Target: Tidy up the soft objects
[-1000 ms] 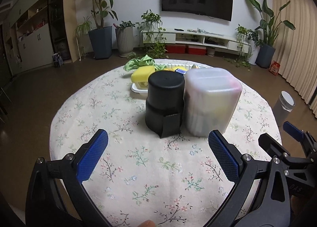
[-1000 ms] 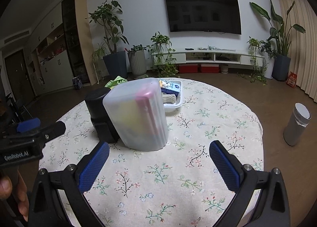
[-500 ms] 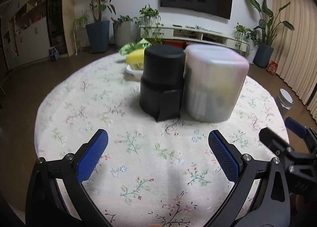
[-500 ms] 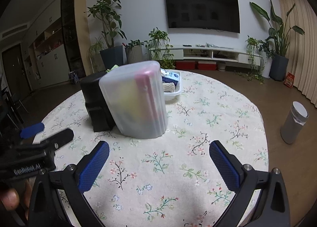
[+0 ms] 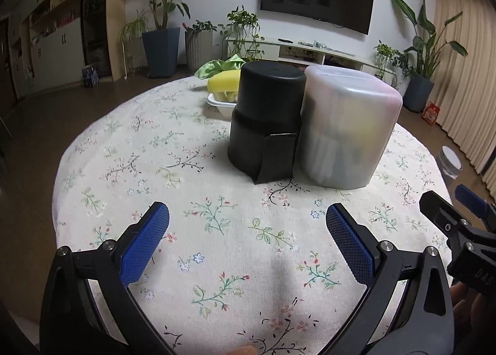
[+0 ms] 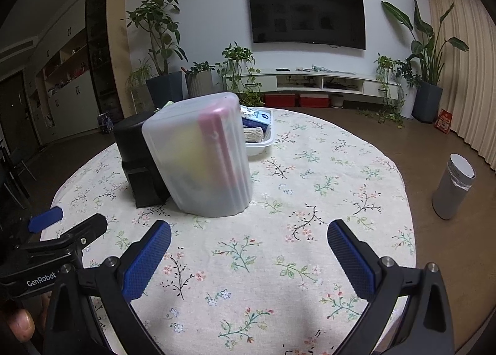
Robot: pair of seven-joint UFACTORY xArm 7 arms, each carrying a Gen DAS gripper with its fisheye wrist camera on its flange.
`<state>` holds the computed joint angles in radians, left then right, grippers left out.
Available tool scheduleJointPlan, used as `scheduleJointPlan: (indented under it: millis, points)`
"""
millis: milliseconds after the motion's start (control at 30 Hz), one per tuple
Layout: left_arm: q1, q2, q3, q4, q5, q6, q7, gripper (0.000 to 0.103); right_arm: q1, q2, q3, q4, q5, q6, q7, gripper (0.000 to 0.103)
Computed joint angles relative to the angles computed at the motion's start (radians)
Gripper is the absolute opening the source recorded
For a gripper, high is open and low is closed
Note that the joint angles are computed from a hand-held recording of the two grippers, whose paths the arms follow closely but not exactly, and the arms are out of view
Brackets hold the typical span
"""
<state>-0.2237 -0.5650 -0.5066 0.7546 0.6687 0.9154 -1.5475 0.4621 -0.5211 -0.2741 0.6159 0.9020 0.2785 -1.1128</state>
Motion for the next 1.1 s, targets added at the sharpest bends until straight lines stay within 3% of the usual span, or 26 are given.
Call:
scheduleJointPlan:
  millis: [467,1100]
  points:
    - [-0.02,0.007,0.012,-0.006,-0.009,0.006,-0.002,0.103,0.016,-0.001,-0.003,-0.01,-0.017,-0.037,-0.002,0.103]
    - [-0.028,0.014,0.002,0.008,0.011,0.03,-0.001,0.103,0.06,-0.043,-0.032,-0.02,0.038,0.002,-0.076,0.103]
